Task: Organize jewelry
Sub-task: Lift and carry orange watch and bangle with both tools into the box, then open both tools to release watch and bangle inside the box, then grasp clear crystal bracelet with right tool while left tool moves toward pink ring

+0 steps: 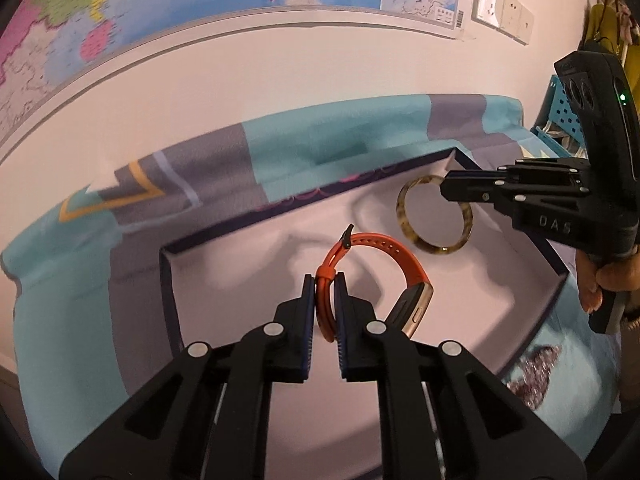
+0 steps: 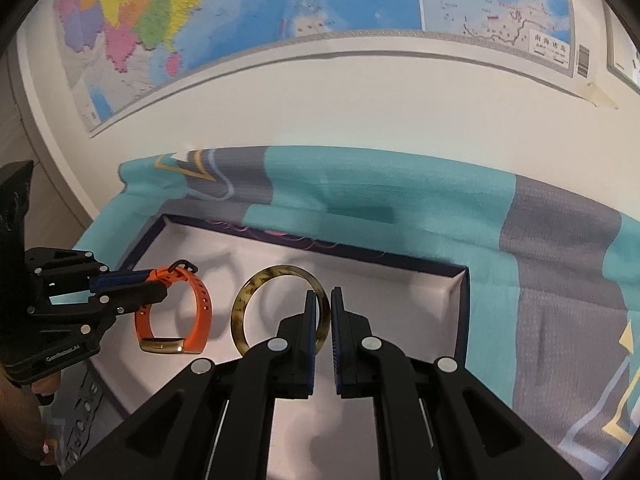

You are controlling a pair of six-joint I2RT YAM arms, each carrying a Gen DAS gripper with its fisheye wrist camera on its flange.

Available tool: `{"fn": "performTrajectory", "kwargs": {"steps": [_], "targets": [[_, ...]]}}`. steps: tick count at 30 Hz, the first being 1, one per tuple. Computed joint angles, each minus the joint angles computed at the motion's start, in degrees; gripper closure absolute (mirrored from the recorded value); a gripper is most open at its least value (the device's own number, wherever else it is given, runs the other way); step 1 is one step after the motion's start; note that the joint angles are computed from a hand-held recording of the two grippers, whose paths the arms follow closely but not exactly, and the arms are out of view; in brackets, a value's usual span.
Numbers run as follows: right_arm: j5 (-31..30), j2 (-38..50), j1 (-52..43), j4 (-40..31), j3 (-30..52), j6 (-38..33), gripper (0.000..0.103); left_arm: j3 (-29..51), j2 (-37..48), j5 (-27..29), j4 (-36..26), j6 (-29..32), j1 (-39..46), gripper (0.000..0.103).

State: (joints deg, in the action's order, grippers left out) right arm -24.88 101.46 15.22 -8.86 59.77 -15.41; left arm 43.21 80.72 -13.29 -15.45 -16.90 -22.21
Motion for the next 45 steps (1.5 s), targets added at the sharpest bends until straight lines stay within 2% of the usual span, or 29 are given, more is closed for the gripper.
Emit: {"fn": "performTrajectory", "kwargs": {"steps": [9,18,20,21,24,27,31,34,35,40,42,45], "targets": [[2.51,5.49,1.41,-1.36,5.08,2.02,0.097,6.11,8.51,1.68,-0.21,1.48,3.51,0.092],[5.08,6.58,2.26,-0.81,6.09,3.85,0.096,10.78,13.17,4.10,-2.46,0.93,6.03,0.092],[4.13,5.92,1.71,0.06,5.20,4.22,0.094,11.19,13.77,5.47,-2.66,0.54,6.67,0.079],[3.75,5.19,1.43,0.81,4.32,4.52,0.093,11.06,13.66,4.30,-2.65,-0.42,6.75,0.073],[0.28,1.31,-0.14,2.00,0.45,3.25,0.087,7.79,9.71,4.23,-0.83,-1.84,7.03,0.070],[-4.63,-4.87,-2.54,2.68,-5.46,-0.48,0.073,3.65,3.56,0.96,0.05,-2.88,5.22,0.053],[-11.02,-14.05,-6.97,0.88,-13.62,-7.28,0.067,-3.83,-9.31,-4.55,-0.57,-4.58,-0.69,0.047],[-16.60,-19.03,-11.55,-3.42,-18.01,-13.09,0.067,-7.92,-17.18,-9.25,-2.56,-7.70,-6.76,0.042],[-17.46,-20.61,-12.79,-4.48,-19.69,-15.02,0.067,-9.16,-19.74,-12.32,-3.98,-9.66,-10.17,0.042],[-15.51,-26.85,-15.77,-6.68,-28.20,-24.04,0.067,-12.78,-25.54,-19.76,-9.31,-19.05,-22.50,0.040],[-14.24,-28.16,-15.98,-6.72,-31.11,-26.93,0.067,-13.18,-25.03,-23.21,-12.32,-24.35,-27.62,0.039],[-13.22,-28.59,-15.94,-5.34,-33.92,-27.91,0.069,-14.56,-24.20,-24.92,-13.67,-30.37,-32.10,0.039]]}}
